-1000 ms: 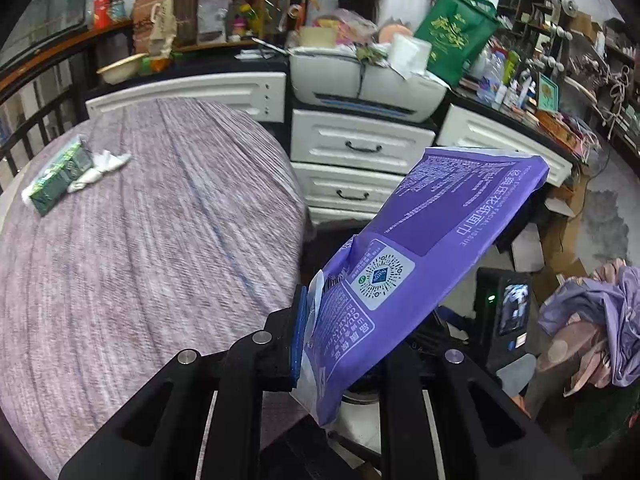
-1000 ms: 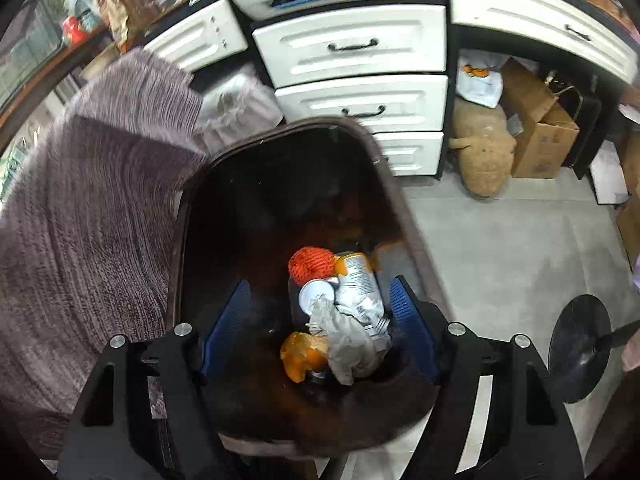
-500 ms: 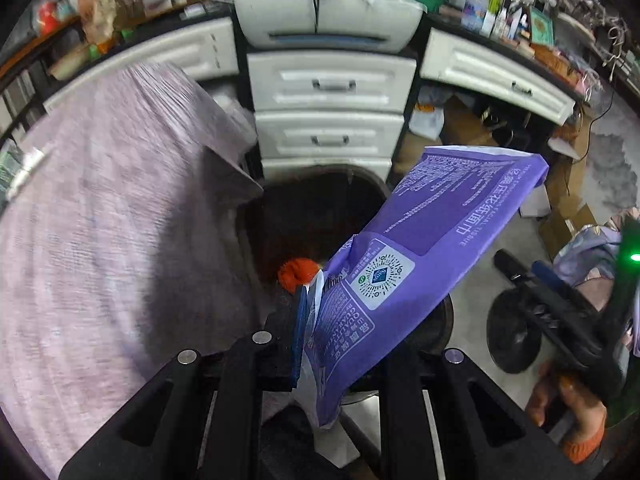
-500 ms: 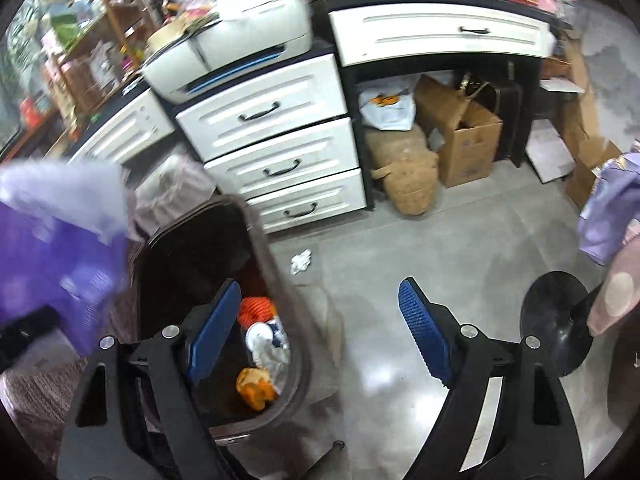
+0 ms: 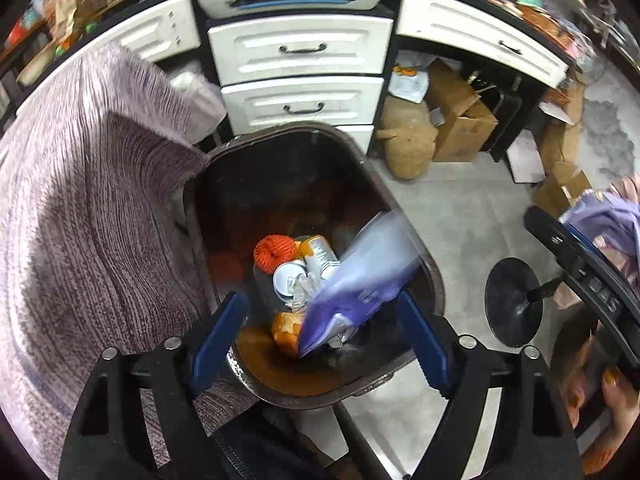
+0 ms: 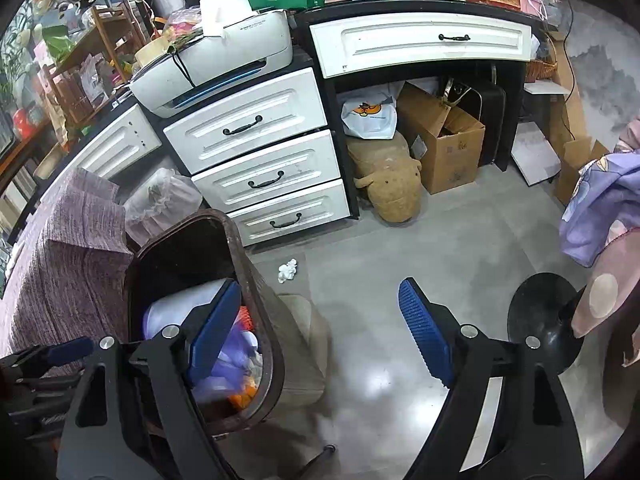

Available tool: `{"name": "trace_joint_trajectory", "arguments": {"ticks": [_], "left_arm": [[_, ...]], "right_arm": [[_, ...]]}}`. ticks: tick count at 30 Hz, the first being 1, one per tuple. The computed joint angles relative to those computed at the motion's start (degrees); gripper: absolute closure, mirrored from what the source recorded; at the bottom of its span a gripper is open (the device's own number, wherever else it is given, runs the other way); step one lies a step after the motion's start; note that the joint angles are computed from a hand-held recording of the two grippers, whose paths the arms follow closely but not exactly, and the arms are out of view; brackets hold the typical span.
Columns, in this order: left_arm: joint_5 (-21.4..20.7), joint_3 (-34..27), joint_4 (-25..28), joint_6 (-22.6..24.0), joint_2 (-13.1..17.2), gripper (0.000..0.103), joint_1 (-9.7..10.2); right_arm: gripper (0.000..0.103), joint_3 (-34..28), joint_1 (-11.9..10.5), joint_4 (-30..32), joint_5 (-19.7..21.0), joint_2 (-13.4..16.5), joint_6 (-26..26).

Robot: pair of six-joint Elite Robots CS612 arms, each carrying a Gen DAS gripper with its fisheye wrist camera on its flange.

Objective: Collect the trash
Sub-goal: 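Lower the purple bag into the black bin and open the left tool, then move both tools back from the bin to the table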

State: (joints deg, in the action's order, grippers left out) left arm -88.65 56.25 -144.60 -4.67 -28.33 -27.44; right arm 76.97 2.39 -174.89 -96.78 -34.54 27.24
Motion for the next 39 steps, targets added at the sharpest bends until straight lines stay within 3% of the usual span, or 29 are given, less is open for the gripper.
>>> {"name": "trace_joint_trajectory", "arguments": {"ticks": [4,10,15,18,25,31,34,39], "left_arm": [[0.0,3.8,-5.3,2.6,-2.1,0.015,-0.31],[1.0,9.2,-13.6,4.7,-5.0,0.012,-0.63],[5.6,15.2,-25.5,9.2,-8.0,0.007,-1.02],[5.8,18.1,-30.6,10.5,-9.9,0.006,-0.49],[6.8,21.8,-34.8,13.8,-12.4,0.005,0.88],[9.5,24.8,-37.6,12.2,-14.3,0.006,2.55],[8.7,25.8,-37.8,8.9,-15.0,0.006,4.03],[10.5,26.4,-38.7,3.6,-15.2,0.006,6.66]], "right_arm": [[0.022,-0.2,0.2,-0.2,0.8,-0.1,-1.8],[0.022,-0.5,0.7,-1.7,2.5,-0.6,-4.7],[0.016,-1.0,1.4,-4.5,4.7,-0.9,-5.5],[0.015,-1.8,2.2,-5.9,5.6,-1.1,-7.5],[0.014,-4.2,4.1,-7.4,11.2,-1.2,-12.0],[0.013,-7.1,5.9,-6.5,14.6,-0.5,-16.0],[0.013,-8.7,6.5,-6.0,17.5,0.1,-15.6],[0.013,-12.1,7.8,-4.9,18.7,1.3,-16.8]]}}
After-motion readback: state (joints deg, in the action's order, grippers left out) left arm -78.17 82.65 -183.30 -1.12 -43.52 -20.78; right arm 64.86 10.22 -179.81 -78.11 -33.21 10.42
